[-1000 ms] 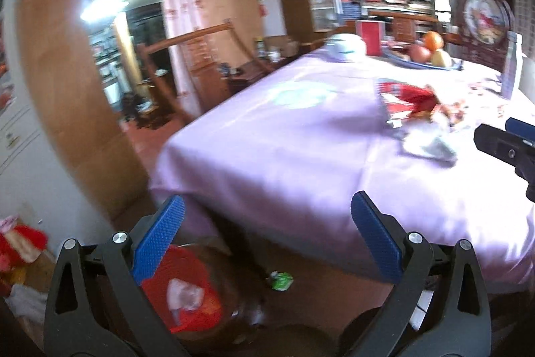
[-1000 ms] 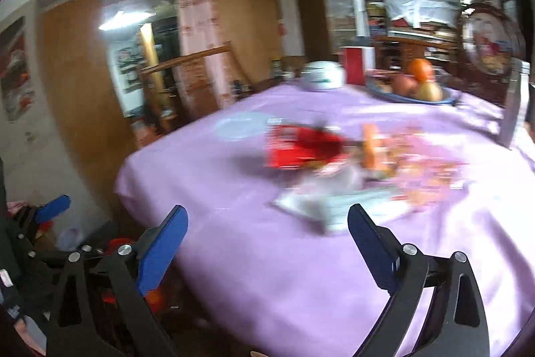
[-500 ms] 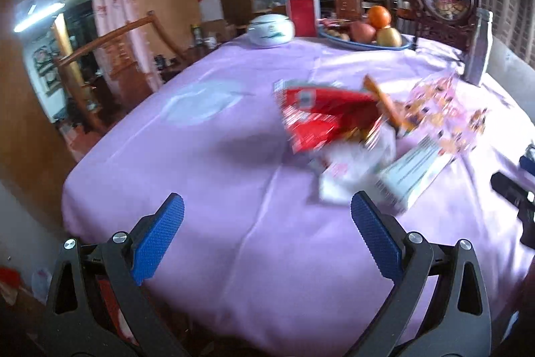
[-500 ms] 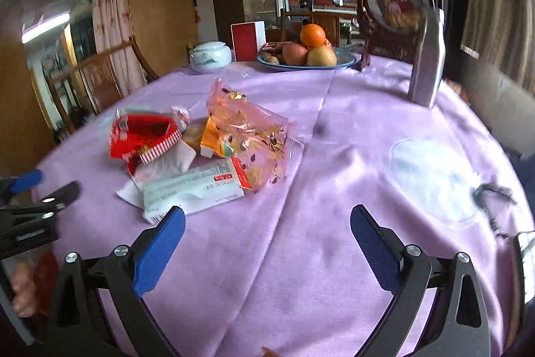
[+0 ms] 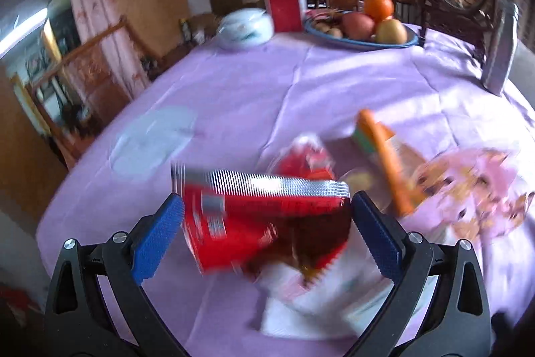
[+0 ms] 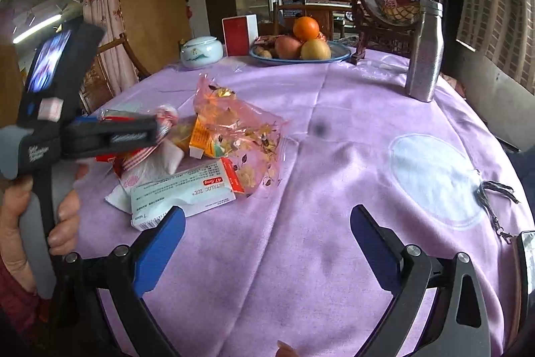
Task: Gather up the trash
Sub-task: 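Grasp the red snack bag with the left tool and lift it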
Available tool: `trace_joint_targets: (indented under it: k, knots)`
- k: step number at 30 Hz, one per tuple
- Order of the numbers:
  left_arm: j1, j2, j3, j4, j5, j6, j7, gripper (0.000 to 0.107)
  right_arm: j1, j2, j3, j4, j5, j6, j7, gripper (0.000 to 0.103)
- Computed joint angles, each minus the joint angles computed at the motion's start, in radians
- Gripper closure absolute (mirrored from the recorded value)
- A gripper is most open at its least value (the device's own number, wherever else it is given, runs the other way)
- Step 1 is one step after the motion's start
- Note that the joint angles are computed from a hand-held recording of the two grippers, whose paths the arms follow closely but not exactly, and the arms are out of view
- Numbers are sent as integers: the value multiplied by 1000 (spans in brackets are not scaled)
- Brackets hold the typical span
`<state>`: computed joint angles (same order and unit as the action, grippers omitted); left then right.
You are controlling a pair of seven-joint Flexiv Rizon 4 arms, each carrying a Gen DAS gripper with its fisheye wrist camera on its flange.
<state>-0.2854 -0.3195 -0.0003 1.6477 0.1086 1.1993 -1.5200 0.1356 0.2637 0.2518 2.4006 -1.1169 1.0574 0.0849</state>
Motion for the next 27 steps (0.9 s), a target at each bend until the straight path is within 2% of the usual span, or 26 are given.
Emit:
trace_joint_targets:
  k: [2, 5, 8, 10, 13, 16, 18, 22, 24, 25, 27]
  knots:
    - [43, 42, -2, 77, -38, 34, 36, 10, 1, -2, 0, -2, -3, 1, -7, 6]
    - [72, 106, 46, 168, 1, 67, 25, 11, -2, -3, -1, -2, -22, 9, -4, 6]
    - [121, 169, 65, 249, 3, 80, 33, 11, -6, 0, -1, -1, -43, 13, 7, 6]
    - [157, 203, 57, 293, -32, 97, 63, 11, -5, 1, 3, -3, -54, 0, 14, 6]
    - [196, 227, 10, 338, -172, 130, 193, 11, 4, -1, 7, -9, -58, -20, 6, 6]
    - [191, 204, -29, 327, -256, 147, 269, 11, 15, -4, 10, -14, -53, -43, -5, 6]
    - [177, 176, -39, 300, -259, 149, 281, 11, 20, -4, 9, -15, -50, -50, -9, 6]
    - [125, 82, -22, 185, -179, 98, 204, 10, 27, -4, 6, -15, -34, -53, -14, 6]
    - [94, 42, 5, 110, -122, 26, 152, 11, 28, -5, 4, -15, -26, -49, -20, 6]
    - [95, 28, -1, 83, -128, 0, 149, 10, 28, -6, 3, -15, -22, -49, -24, 6]
    - [103, 12, -11, 62, -146, 3, 141, 10, 28, -8, 2, -16, -17, -44, -28, 6]
